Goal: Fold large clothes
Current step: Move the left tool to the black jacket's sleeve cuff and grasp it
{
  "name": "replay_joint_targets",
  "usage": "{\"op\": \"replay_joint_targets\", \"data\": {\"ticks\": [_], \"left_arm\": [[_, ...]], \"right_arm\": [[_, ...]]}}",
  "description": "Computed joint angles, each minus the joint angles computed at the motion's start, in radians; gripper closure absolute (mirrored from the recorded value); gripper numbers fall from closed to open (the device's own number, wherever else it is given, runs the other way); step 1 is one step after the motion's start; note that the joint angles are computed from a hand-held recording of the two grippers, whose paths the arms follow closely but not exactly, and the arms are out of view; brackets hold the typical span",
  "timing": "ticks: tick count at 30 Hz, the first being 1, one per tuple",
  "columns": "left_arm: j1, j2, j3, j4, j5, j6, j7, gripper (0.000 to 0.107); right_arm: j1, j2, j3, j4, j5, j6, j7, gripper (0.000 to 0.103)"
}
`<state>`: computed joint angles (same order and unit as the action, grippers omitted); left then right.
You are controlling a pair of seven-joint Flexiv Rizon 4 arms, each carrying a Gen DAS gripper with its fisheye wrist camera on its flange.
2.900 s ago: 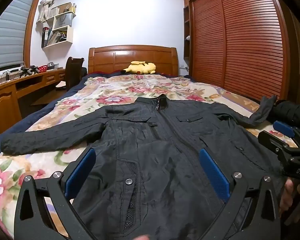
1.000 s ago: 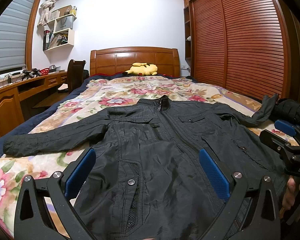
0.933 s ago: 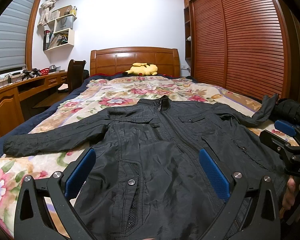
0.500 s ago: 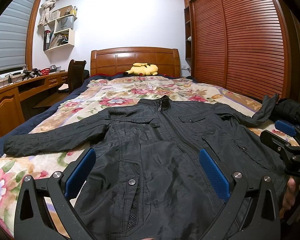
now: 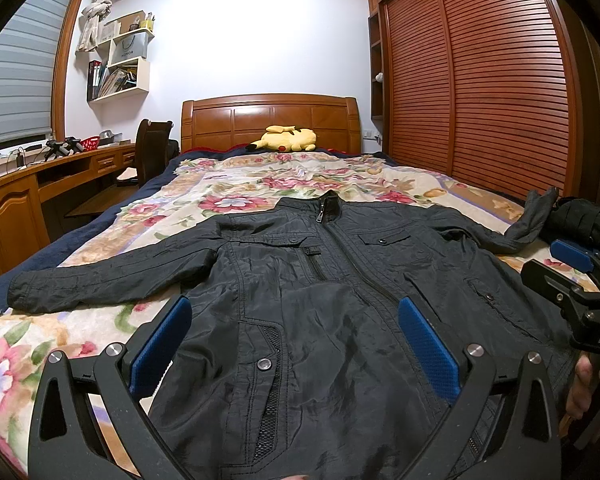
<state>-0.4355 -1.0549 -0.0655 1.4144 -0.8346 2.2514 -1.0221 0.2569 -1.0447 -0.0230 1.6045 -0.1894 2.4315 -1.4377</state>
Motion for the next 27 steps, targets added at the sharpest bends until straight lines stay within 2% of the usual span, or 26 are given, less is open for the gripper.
{"op": "replay_joint_targets", "data": {"ticks": [7, 14, 27], "left_arm": [[-0.001, 0.0, 0.001, 0.0, 0.0, 0.0, -0.001, 0.004], [0.033, 0.041, 0.0, 0.064, 0.043, 0.0, -0.042, 0.004], [0.036, 0.074, 0.048, 0.118, -0.046, -0.065, -0.023, 0.004]], "right_arm": [[-0.001, -0.001, 0.001, -0.001, -0.004, -0.004, 0.0, 0.0], [-0.007, 0.004, 0.008, 0.001, -0.037, -0.015, 0.005, 0.0], [-0.044, -0.006, 0.034, -0.054, -0.188, -0.086, 0.055, 0.0]]}}
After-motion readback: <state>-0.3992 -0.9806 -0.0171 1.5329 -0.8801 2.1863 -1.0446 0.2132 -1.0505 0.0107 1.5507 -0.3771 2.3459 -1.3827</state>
